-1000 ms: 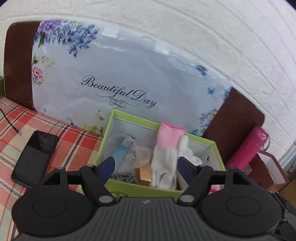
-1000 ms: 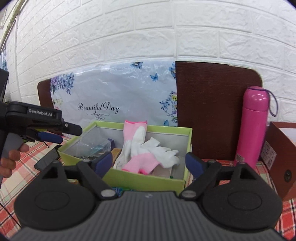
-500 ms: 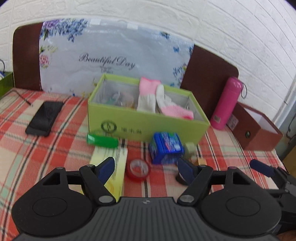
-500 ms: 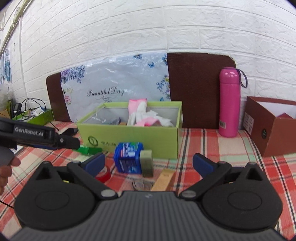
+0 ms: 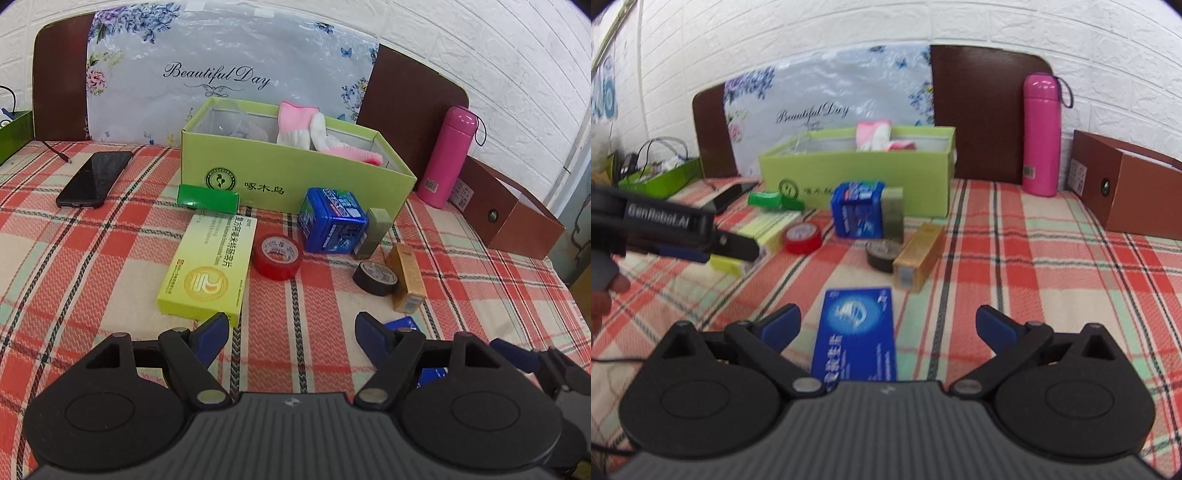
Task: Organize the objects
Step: 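Move both open tools back to the remaining items, then grasp the blue medicine box with right tool while left tool grasps the red tape roll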
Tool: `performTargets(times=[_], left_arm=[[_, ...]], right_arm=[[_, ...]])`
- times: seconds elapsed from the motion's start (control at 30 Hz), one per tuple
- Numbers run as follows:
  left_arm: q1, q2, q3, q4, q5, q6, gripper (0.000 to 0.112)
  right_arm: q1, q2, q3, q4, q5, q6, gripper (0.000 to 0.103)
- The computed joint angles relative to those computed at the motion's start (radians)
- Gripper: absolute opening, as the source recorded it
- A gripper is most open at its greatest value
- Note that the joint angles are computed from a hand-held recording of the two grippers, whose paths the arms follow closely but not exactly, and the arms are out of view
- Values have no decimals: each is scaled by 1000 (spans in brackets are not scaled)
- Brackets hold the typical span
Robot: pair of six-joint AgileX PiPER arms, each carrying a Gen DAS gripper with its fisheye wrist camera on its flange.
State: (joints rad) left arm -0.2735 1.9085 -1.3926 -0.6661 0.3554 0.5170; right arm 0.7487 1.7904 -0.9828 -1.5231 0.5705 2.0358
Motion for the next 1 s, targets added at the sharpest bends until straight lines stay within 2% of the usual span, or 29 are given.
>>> performTargets(times=[0.07, 0.27, 0.3, 0.37, 0.4, 0.5, 0.63, 0.73, 0.8, 0.87, 1.0], left_arm=[[7, 1, 5, -31, 10, 37, 78], [10, 22, -24, -51, 21, 55, 78], [10, 31, -37, -54, 22, 56, 78], [3, 60, -80, -33, 27, 27, 78], [-1, 76, -106, -13, 31, 4, 78], [-12, 133, -198, 31, 45, -44, 78], [-27, 240, -372, 94, 101, -89, 78], [-37, 341, -544, 209, 187, -196, 78], [-34, 405, -651, 228, 258, -229, 78], [-37, 427, -671, 231, 236, -211, 78], [-46, 473, -735, 328, 222, -253, 78]], right_arm=[[5, 25, -13, 15, -14, -23, 101], [-1, 66, -47, 56, -47, -67, 85], [-5, 67, -49, 66, -50, -76, 78], [-15, 66, -50, 94, -67, -100, 58], [-22, 64, -45, 97, -75, -98, 55], [-23, 56, -31, 88, -65, -86, 55], [-30, 45, -12, 75, -65, -58, 55], [-35, 37, -2, 73, -67, -50, 55], [-40, 33, 7, 64, -71, -36, 55], [-49, 29, 12, 56, -82, -26, 56], [-56, 37, 4, 57, -87, -26, 56]])
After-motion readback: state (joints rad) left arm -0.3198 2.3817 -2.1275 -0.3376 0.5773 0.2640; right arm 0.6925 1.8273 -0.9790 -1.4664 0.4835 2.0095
